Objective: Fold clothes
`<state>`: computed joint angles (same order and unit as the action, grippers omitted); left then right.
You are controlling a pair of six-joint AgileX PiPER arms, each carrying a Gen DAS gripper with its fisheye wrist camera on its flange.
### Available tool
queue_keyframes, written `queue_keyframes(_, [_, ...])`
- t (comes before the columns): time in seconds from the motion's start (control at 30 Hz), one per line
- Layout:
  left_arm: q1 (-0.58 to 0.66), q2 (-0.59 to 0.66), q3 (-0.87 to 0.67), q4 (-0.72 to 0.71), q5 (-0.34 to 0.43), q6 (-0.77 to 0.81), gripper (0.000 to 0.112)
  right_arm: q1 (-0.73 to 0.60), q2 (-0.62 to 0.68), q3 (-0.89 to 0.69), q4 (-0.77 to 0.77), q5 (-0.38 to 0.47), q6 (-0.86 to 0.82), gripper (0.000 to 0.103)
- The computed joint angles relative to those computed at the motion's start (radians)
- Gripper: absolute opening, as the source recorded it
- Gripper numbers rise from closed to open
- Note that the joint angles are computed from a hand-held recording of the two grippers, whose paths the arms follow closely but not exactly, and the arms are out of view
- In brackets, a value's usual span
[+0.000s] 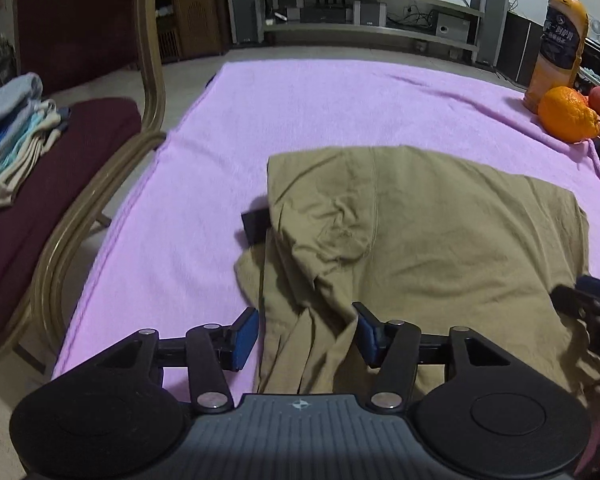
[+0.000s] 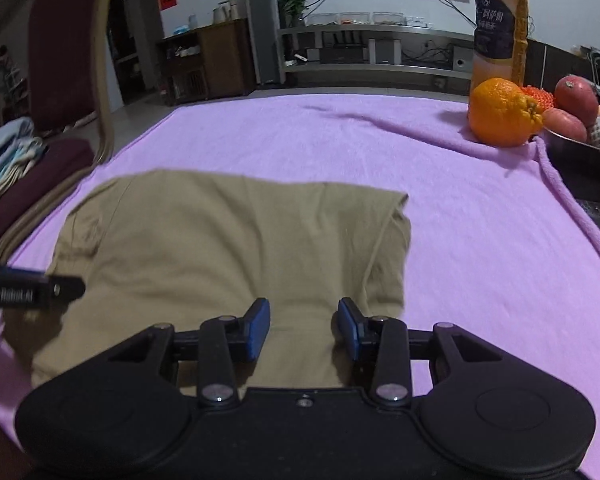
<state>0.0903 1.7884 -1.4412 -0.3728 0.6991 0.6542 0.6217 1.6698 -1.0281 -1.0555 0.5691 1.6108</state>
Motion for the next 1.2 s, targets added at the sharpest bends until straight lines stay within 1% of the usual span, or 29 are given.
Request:
queue_keyframes(0.07, [0.004, -0.047, 0.057, 0.013, -0.010, 0.042, 0.055, 0.034, -0.046, 0.024, 0.085, 0.040, -0.057, 0.038])
queue_keyframes(0.13, [0.001, -0.113, 0.137, 0.029, -0.050, 0.106, 0.055, 0.032, -0.100, 0.051, 0.198, 0.039, -0.116, 0.038])
queue_keyframes(0.17, [0.000, -0.147, 0.177, 0.036, -0.072, 0.141, 0.055, 0.042, -0.127, 0.066, 0.225, 0.051, -0.108, 0.038])
queue_keyframes(0.23, [0.017, -0.204, 0.237, 0.008, -0.091, 0.211, 0.054, 0.058, -0.180, 0.087, 0.268, 0.079, -0.094, 0.038])
queue_keyframes(0.27, [0.037, -0.229, 0.260, -0.033, -0.090, 0.254, 0.053, 0.071, -0.206, 0.098, 0.266, 0.093, -0.065, 0.038])
queue_keyframes(0.3, [0.067, -0.249, 0.273, -0.113, -0.078, 0.321, 0.053, 0.097, -0.236, 0.116, 0.223, 0.112, 0.003, 0.038])
queue_keyframes(0.37, [0.136, -0.276, 0.284, -0.303, -0.038, 0.469, 0.053, 0.168, -0.278, 0.147, 0.072, 0.165, 0.165, 0.036])
queue_keyframes(0.4, [0.161, -0.279, 0.284, -0.385, -0.023, 0.521, 0.053, 0.187, -0.280, 0.144, 0.016, 0.182, 0.195, 0.028])
queue_keyframes(0.43, [0.168, -0.273, 0.278, -0.427, -0.018, 0.533, 0.053, 0.201, -0.271, 0.135, -0.024, 0.188, 0.210, 0.025])
queue_keyframes(0.47, [0.162, -0.260, 0.267, -0.443, -0.017, 0.518, 0.052, 0.211, -0.258, 0.124, -0.058, 0.189, 0.217, 0.024])
queue_keyframes(0.53, [0.149, -0.233, 0.243, -0.474, -0.016, 0.491, 0.049, 0.186, -0.205, 0.078, -0.055, 0.134, 0.161, 0.024])
queue_keyframes(0.57, [0.131, -0.208, 0.222, -0.459, -0.016, 0.455, 0.047, 0.172, -0.177, 0.053, -0.047, 0.105, 0.131, 0.024])
queue_keyframes(0.63, [0.078, -0.150, 0.181, -0.352, -0.031, 0.349, 0.039, 0.123, -0.105, 0.002, 0.005, 0.029, 0.067, 0.024])
queue_keyframes(0.67, [0.054, -0.122, 0.162, -0.293, -0.037, 0.294, 0.037, 0.103, -0.079, -0.011, 0.034, -0.009, 0.049, 0.023])
queue_keyframes(0.7, [0.030, -0.106, 0.157, -0.226, -0.052, 0.250, 0.039, 0.090, -0.058, -0.017, 0.054, -0.037, 0.029, 0.023])
queue_keyframes(0.73, [0.007, -0.102, 0.167, -0.148, -0.076, 0.211, 0.040, 0.088, -0.042, -0.017, 0.077, -0.048, -0.008, 0.023])
queue_keyframes(0.77, [-0.007, -0.107, 0.180, -0.106, -0.095, 0.200, 0.043, 0.089, -0.028, -0.017, 0.097, -0.053, -0.044, 0.023])
queue_keyframes(0.8, [-0.012, -0.120, 0.198, -0.096, -0.109, 0.214, 0.043, 0.102, -0.030, -0.013, 0.100, -0.036, -0.066, 0.022])
queue_keyframes(0.83, [-0.009, -0.128, 0.206, -0.092, -0.108, 0.224, 0.043, 0.115, -0.032, -0.009, 0.102, -0.019, -0.089, 0.022])
queue_keyframes(0.87, [0.001, -0.133, 0.203, -0.096, -0.090, 0.226, 0.043, 0.127, -0.035, -0.006, 0.111, -0.001, -0.113, 0.022])
queue_keyframes(0.93, [0.043, -0.138, 0.176, -0.122, -0.025, 0.217, 0.046, 0.136, -0.068, -0.003, 0.181, 0.029, -0.167, 0.022])
queue_keyframes(0.97, [0.073, -0.143, 0.164, -0.155, 0.006, 0.221, 0.045, 0.134, -0.105, 0.019, 0.197, 0.025, -0.161, 0.022])
queue_keyframes(1.0, [0.102, -0.148, 0.151, -0.186, 0.038, 0.221, 0.045, 0.132, -0.142, 0.040, 0.216, 0.021, -0.159, 0.026])
queue_keyframes(1.03, [0.134, -0.151, 0.138, -0.231, 0.066, 0.230, 0.047, 0.133, -0.181, 0.067, 0.210, 0.014, -0.123, 0.031])
queue_keyframes(1.07, [0.164, -0.153, 0.130, -0.287, 0.085, 0.243, 0.052, 0.123, -0.232, 0.113, 0.178, -0.008, -0.047, 0.042])
queue_keyframes(1.1, [0.189, -0.149, 0.121, -0.331, 0.100, 0.244, 0.055, 0.114, -0.281, 0.157, 0.131, -0.027, 0.049, 0.051])
queue_keyframes(1.17, [0.208, -0.117, 0.077, -0.357, 0.143, 0.189, 0.055, 0.060, -0.355, 0.226, 0.080, -0.076, 0.196, 0.053])
queue_keyframes(1.2, [0.208, -0.097, 0.055, -0.351, 0.163, 0.157, 0.054, 0.008, -0.385, 0.261, 0.083, -0.132, 0.248, 0.054])
